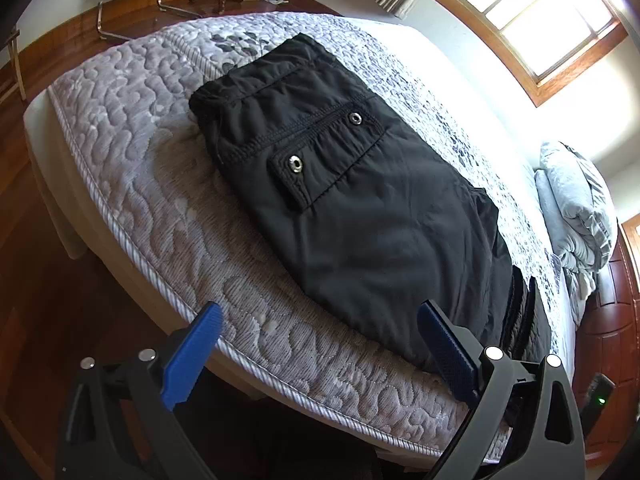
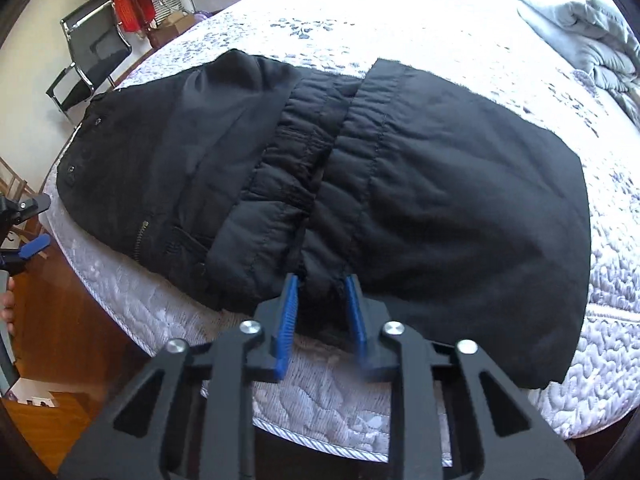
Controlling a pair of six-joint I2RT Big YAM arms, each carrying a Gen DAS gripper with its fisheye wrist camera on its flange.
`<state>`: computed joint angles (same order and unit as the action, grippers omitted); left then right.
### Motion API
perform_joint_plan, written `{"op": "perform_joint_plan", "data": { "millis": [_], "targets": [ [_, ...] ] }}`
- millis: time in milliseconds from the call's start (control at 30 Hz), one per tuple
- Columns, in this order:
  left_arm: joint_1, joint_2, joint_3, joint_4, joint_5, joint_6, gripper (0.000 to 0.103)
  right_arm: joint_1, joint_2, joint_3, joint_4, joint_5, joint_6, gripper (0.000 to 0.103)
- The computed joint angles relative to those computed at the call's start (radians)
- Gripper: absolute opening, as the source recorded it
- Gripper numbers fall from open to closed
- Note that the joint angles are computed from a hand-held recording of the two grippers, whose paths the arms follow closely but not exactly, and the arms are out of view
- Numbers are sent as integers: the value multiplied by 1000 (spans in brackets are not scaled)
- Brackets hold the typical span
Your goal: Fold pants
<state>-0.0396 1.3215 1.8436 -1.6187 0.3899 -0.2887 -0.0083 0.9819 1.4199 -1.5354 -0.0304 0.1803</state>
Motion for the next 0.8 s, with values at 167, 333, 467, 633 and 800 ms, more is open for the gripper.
{"op": "perform_joint_plan", "data": {
  "millis": [167,333,467,633,800],
  "targets": [
    [2,-3,-7,2,5,-1,99,46,12,69,0,-1,-28,9],
    [6,-2,-5,4,13,-2,99,91,37,106,7,-24,-27,9],
    [11,-4,-3,2,17,-8,99,123,57,55,16,-1,-38,9],
    [19,-4,3,-6,22,-8,99,100,58,16,28,-43,-15,11],
    [26,4,9,-8,21,-16,99,54,39,22,21,-132,-30,26]
  ]
}}
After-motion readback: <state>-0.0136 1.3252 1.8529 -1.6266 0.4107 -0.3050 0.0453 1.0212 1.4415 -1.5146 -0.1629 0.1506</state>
